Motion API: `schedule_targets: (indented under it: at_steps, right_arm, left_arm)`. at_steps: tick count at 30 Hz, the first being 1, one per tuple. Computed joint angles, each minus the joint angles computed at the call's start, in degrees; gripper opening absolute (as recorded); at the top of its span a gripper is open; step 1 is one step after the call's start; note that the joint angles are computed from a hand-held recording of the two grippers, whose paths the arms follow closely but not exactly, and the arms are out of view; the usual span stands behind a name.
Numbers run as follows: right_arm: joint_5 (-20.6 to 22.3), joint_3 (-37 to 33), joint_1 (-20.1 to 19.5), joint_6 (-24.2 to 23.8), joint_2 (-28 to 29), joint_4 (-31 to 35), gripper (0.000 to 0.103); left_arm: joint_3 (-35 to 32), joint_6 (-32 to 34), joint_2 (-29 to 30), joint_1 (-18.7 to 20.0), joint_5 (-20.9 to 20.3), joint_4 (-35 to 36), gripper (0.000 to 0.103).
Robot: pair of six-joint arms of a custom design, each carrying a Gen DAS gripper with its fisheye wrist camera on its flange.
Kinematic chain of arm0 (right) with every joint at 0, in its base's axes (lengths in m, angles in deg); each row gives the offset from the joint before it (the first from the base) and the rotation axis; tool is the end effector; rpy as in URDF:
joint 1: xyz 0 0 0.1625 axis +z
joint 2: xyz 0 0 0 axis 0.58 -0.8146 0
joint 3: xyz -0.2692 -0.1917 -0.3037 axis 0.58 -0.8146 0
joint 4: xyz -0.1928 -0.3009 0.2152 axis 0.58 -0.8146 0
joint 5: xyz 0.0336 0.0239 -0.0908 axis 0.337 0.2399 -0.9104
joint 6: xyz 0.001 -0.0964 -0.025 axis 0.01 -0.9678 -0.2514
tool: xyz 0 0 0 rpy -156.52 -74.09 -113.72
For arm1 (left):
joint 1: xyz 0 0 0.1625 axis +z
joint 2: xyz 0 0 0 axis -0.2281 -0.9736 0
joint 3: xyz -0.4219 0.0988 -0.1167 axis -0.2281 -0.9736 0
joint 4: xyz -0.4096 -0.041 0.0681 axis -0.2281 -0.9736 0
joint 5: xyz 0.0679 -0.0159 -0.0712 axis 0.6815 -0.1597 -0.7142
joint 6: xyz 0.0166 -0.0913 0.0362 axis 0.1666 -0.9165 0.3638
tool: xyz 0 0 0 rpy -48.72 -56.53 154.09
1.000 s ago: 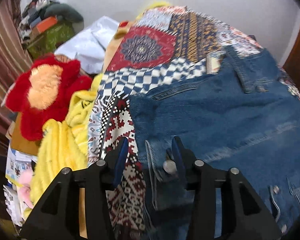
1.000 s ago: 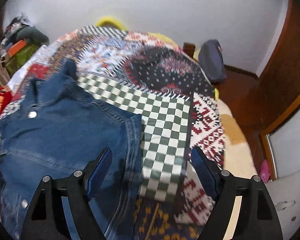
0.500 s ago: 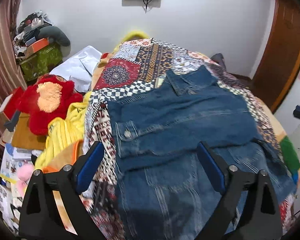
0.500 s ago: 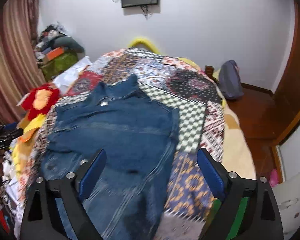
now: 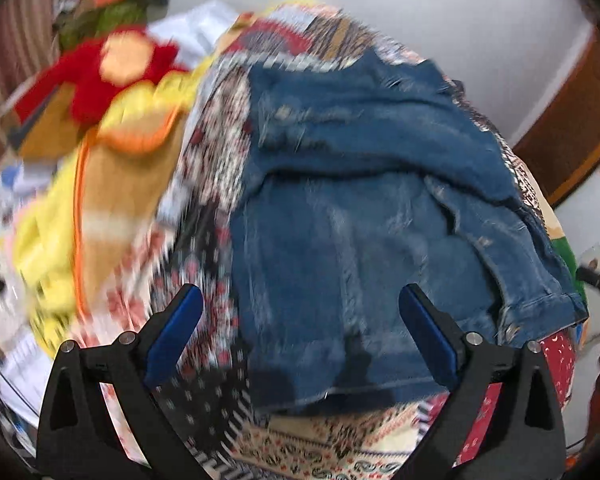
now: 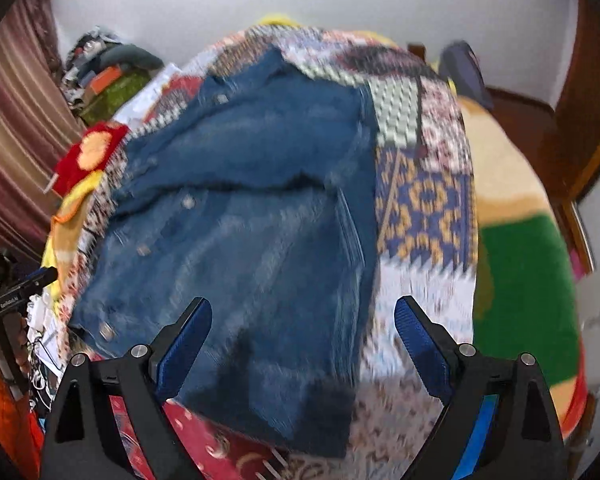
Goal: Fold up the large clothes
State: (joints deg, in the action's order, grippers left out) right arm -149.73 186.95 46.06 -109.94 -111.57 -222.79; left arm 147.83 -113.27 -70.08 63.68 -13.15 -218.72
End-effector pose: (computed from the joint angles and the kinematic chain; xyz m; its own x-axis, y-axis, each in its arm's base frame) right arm 0.0079 -0.5943 0.2919 -0.8072 -0.1707 0.5650 -0.3822 0.8806 -0.2800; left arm -0.1689 -0.5263 0.1061 -0.8528 -0.1524 -0.4995 0.1516 0.8431 -0.5160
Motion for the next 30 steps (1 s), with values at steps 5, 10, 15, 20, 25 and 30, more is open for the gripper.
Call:
schedule_targets:
  at_steps: [5,10,15,20,25,30]
  right_arm:
    - [1.60,1.86,-2.83,3.93,-0.89,1.86,0.092]
    - [5.44,1.14,-4.42,7.74,-1.78,5.76,0.092]
    - [9.70,1.62,-5.03,6.53,-2.39,6.93,0.079]
    - [12.22,2.54,-5.48,8.39,-2.41,5.50,0.052]
    - [15.54,1.38,-6.88,10.89,-3.20,8.26,0.028]
    - [16.93,0.52,-6.08,9.19,-3.43,8.90,0.021]
  left_arm:
    - [2.68,-4.54,0.62,2.11,-5.00,-3.17,0.099]
    - [3.05,-5.00,2.77,5.36,-13.61,-8.17,0.099]
    - [3.09,-6.23,4.47,6.73,-16.73,-12.24,0.087]
    - [3.07,-5.43,4.26,5.45,-14.62,-11.60,0.062]
    - [2.31,-2.28,3.88,2.37,-7.31,-6.99,0.033]
    - [0.60,1.56,4.13,-0.13,-2.87,-6.60,0.020]
